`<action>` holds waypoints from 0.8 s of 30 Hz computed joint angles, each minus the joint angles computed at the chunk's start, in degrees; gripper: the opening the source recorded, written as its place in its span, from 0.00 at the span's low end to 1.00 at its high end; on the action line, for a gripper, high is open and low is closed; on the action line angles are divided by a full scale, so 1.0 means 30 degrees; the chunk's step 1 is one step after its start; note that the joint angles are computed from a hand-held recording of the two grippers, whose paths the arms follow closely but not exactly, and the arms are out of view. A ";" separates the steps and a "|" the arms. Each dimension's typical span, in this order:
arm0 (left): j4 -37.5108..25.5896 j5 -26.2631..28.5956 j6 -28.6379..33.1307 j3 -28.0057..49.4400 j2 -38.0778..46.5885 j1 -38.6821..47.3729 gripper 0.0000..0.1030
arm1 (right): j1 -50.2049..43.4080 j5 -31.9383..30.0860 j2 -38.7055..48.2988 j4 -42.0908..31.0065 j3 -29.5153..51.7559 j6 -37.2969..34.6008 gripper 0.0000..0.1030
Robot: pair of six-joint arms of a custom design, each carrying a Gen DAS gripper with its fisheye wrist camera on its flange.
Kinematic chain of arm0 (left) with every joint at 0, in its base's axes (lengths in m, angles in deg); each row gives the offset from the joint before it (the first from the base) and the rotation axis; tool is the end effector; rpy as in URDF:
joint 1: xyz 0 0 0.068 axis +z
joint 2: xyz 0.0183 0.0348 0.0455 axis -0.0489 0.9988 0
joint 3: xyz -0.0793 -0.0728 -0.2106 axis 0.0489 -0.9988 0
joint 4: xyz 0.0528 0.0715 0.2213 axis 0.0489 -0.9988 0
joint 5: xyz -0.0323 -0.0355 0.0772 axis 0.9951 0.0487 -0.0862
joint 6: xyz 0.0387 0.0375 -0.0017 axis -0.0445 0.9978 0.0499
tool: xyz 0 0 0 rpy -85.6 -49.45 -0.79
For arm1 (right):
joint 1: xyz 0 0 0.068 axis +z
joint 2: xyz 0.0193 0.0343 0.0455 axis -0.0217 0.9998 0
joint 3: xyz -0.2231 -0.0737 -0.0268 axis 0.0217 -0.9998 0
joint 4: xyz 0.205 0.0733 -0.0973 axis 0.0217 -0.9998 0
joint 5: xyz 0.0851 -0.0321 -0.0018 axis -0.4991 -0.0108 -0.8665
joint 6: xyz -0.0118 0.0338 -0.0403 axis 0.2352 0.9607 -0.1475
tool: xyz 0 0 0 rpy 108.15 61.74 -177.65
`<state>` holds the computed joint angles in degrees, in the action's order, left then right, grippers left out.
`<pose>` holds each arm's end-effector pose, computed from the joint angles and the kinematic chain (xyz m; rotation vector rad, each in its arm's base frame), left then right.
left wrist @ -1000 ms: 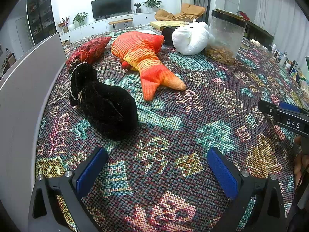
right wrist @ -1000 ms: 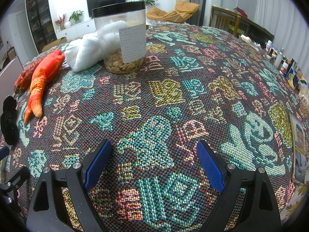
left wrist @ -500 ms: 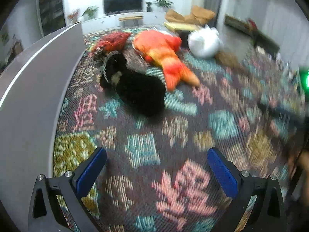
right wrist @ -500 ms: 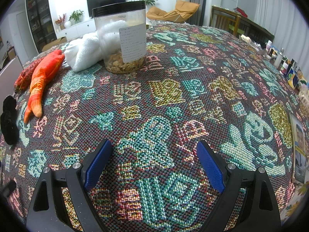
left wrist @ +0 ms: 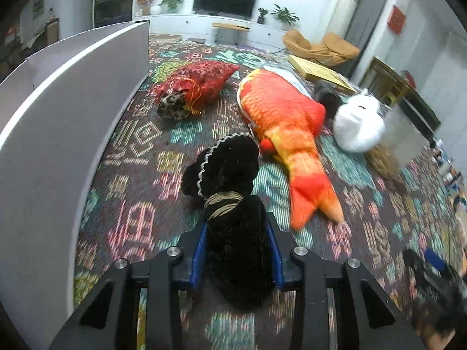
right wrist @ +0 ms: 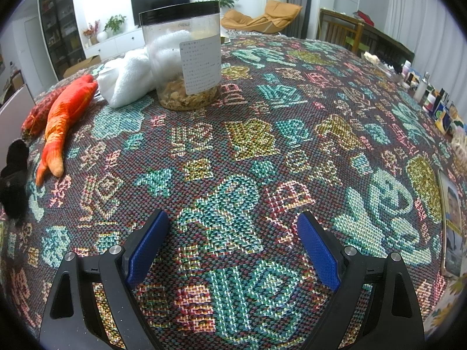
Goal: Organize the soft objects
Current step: 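Grasp the black velvet pouch with the left tool while the right grasps the orange plush fish, then set the orange plush fish back on the rug and open the right tool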
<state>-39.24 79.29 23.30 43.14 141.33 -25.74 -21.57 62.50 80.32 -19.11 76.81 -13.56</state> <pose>0.2144 -0.0855 0.1559 -0.2368 2.4764 -0.2337 0.2108 -0.0714 0.1341 0.0321 2.4678 -0.0439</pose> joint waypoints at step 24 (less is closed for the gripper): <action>-0.6461 -0.0851 -0.2494 -0.3958 -1.0206 -0.4487 0.35 | 1.1067 0.0369 0.6910 -0.3674 0.9239 0.2339 0.26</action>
<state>-58.62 76.74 15.81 31.26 110.71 -39.20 11.64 63.61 101.05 -30.13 104.52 -6.55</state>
